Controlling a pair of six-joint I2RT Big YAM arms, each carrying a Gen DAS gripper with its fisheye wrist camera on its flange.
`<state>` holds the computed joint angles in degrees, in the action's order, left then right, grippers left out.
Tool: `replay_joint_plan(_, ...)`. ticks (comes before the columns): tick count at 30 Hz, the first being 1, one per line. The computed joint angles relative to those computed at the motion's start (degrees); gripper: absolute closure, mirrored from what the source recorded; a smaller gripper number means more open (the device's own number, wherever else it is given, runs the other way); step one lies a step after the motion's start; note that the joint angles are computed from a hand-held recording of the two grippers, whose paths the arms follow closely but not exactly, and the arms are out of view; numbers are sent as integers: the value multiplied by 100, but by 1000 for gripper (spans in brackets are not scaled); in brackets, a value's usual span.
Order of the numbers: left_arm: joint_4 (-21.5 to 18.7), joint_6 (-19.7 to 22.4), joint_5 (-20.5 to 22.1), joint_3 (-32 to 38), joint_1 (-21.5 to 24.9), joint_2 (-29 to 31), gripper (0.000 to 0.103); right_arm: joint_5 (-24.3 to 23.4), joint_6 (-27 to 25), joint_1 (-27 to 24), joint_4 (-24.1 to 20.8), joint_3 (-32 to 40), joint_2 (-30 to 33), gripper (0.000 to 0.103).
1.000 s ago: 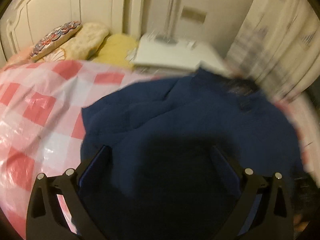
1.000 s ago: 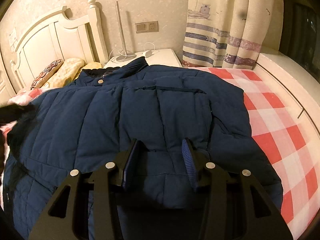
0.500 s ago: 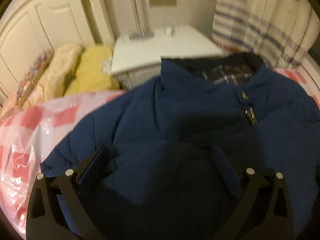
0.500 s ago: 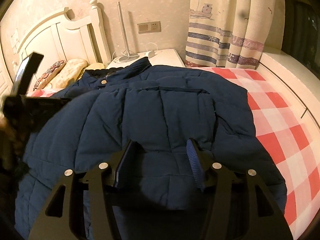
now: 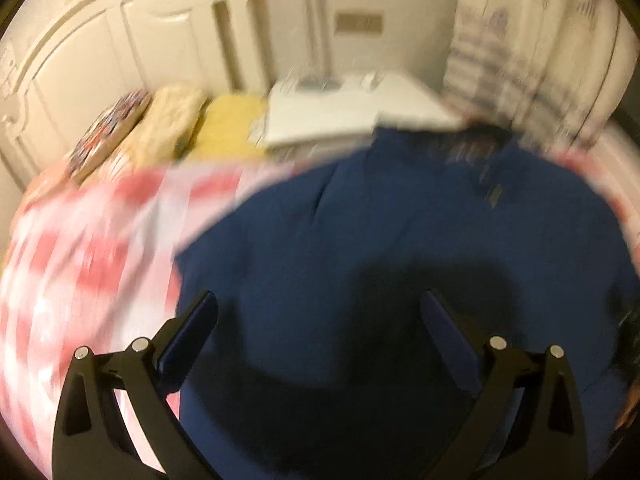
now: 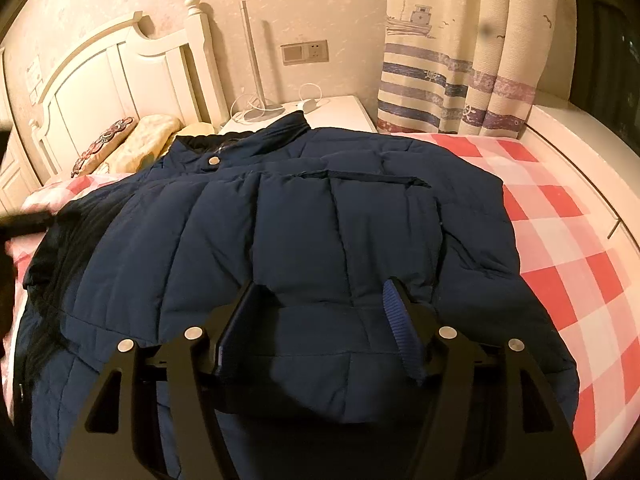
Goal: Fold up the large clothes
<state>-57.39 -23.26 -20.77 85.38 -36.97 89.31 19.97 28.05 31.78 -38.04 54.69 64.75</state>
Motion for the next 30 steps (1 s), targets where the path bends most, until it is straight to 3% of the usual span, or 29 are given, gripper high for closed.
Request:
replay_joint_plan(3, 839, 17, -357, -866, -166, -432, 2, -26, -13, -17, 18, -17, -19, 41)
replay_joint_plan(5, 440, -431, -591, -857, -361, -608, 3, -39, -14, -26, 32, -31, -36, 41)
replay_joint_plan(9, 420, -973, -817, -1235, -864, -1249, 2, -190, -8, -66, 134, -84, -83, 37)
replay_joint_plan(12, -371, -1474, -1079, -1269, -1215, -978, 2, -179, -23, -51, 126, -84, -87, 36)
replay_joint_plan(13, -411, -1527, -1000, -1332, -1235, -858, 2, -166, -26, -43, 119, -71, -71, 35)
replay_joint_plan(14, -164, -1852, -1069, -1582, -1283, -1014, 2, -161, -34, -37, 122, -67, -63, 35)
replay_joint_plan(15, -61, -1961, -865, -1686, -1215, -1108, 2, -165, -43, -33, 118, -64, -57, 34)
replay_joint_plan(17, -46, -2065, -791, -1731, -1179, -1156, 2, -226, -72, -52, 159, -76, -66, 31)
replay_joint_plan(23, -445, -2187, -1320, -1512, -1431, -959, 2, -330, -137, -60, 190, -82, -65, 25)
replay_joint_plan(30, -247, -2094, -1101, -1589, -1280, -1024, 2, -372, -187, -53, 176, -61, -36, 20)
